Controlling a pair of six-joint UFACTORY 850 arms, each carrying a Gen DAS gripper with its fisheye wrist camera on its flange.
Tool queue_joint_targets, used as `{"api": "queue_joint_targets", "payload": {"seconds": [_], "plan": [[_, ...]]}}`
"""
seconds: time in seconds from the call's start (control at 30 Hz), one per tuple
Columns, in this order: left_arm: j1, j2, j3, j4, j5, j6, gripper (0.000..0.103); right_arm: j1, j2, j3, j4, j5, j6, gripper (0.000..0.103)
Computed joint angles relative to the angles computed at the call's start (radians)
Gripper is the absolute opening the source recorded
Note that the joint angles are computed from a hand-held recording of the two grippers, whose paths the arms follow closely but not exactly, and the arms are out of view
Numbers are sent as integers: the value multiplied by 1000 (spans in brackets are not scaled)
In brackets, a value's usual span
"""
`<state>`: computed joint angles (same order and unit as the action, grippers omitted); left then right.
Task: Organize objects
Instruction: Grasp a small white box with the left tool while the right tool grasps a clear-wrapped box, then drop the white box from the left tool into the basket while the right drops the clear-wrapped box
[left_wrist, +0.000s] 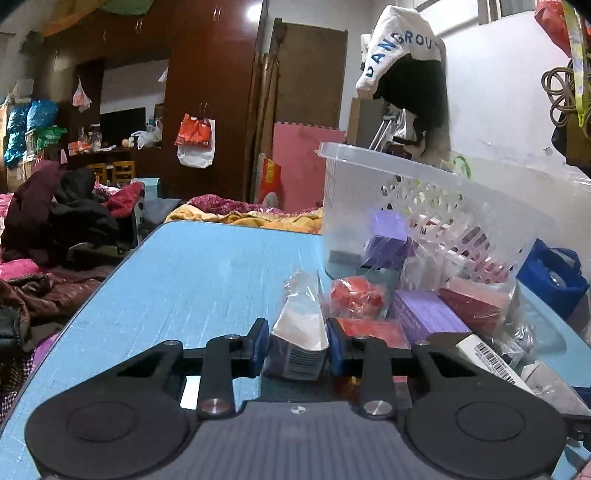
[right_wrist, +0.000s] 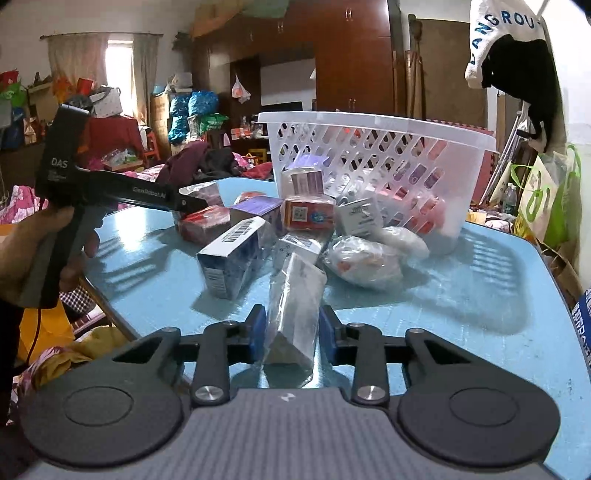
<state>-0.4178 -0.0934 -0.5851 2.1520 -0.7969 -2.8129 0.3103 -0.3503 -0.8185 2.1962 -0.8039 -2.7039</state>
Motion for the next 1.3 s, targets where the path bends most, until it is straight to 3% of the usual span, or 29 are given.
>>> {"api": "queue_joint_targets", "payload": {"seconds": [0.33,0.47,0.53,0.63,0.8,0.93,0.97,1.0,1.03,1.07,1.13,1.23,1.3], "plan": [[-68,78,72,69,-168,-84,37,-29,50,32,50,-67,-29,34],[-79,115,48,112,-170,-76,37,-32,93,13,87,-81,-44,34],[-64,124,1,148,-132,-54,37,-27,108,-32,86,-68,-25,34],[-17,103,-118,187,-20,-33,37,2,95,-153,111,16,5,34],[45,-27,-357,66,195,111,37,41,-26,-420,-2,233,225,35],[70,-108,-460,-26,262,211,37,52,-91,-505,-54,274,299,35],[80,-120,-472,-4,279,199,39,57,-100,-512,-22,280,266,35],[92,-123,-469,47,298,173,49,64,-109,-517,24,294,225,36],[104,-132,-477,82,323,171,59,70,-116,-521,59,312,187,46],[110,-139,-478,76,326,193,73,77,-120,-525,68,338,172,64],[105,-132,-448,47,268,196,73,79,-101,-483,140,334,82,70],[107,-48,-316,253,194,-47,73,54,-57,-406,118,255,103,80],[88,16,-228,279,151,-96,75,35,-17,-328,153,180,80,87]]}}
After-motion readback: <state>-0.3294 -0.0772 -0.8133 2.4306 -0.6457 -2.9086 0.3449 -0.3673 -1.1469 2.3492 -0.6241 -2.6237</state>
